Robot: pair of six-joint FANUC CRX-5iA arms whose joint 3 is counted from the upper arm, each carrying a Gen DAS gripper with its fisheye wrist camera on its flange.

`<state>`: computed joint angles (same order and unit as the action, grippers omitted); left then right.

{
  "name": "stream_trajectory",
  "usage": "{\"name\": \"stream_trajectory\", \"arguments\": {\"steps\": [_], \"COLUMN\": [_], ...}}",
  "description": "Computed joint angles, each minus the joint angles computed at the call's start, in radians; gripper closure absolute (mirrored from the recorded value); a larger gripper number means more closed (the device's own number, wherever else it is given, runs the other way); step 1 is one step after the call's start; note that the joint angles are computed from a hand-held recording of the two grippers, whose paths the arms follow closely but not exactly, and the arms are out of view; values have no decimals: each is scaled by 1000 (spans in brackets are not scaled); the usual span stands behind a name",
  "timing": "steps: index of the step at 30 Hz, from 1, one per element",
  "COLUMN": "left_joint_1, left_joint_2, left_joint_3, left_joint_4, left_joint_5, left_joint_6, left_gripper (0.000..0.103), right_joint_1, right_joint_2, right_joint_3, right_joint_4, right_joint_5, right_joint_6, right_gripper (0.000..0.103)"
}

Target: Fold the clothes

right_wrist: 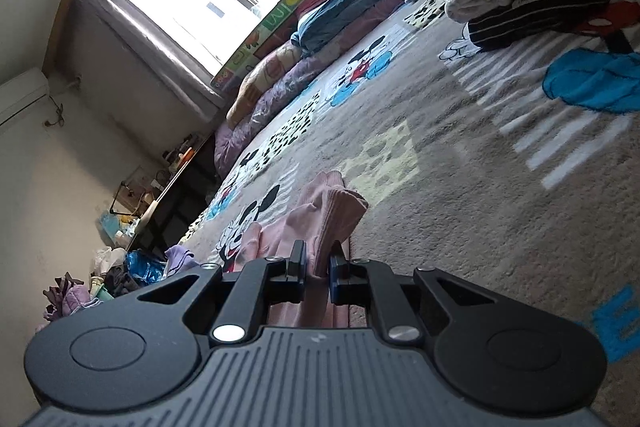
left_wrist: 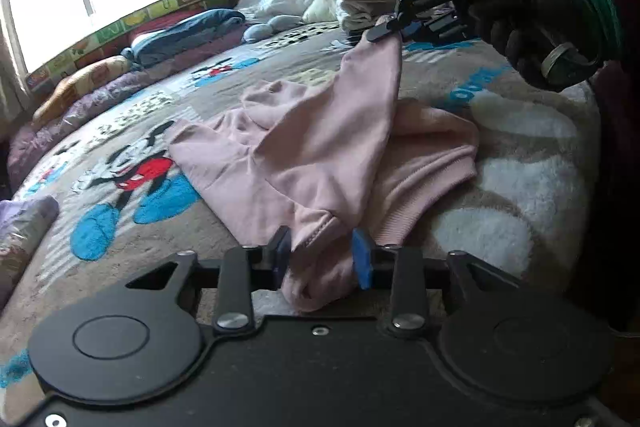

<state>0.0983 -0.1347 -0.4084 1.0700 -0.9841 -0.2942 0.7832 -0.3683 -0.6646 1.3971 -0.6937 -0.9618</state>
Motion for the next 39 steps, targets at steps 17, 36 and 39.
{"name": "stream_trajectory", "arguments": {"steps": [17, 36, 39], "left_joint_1": [109, 8, 20], "left_joint_2": [100, 185, 202], "left_joint_3": [140, 228, 246], "left_joint_4": [41, -119, -131], "left_joint_5": [-244, -252, -290], "left_joint_6": [35, 191, 199], "left_gripper": [91, 92, 87], "right_joint_1": [15, 29, 21], "right_joint_2": [44, 119, 135], "right_joint_3": [105, 291, 313], "right_joint_4": [-190, -352, -351], "right_joint_5": [-48, -91, -77], "right_joint_6": [170, 430, 437], "right_gripper": [90, 90, 90]}}
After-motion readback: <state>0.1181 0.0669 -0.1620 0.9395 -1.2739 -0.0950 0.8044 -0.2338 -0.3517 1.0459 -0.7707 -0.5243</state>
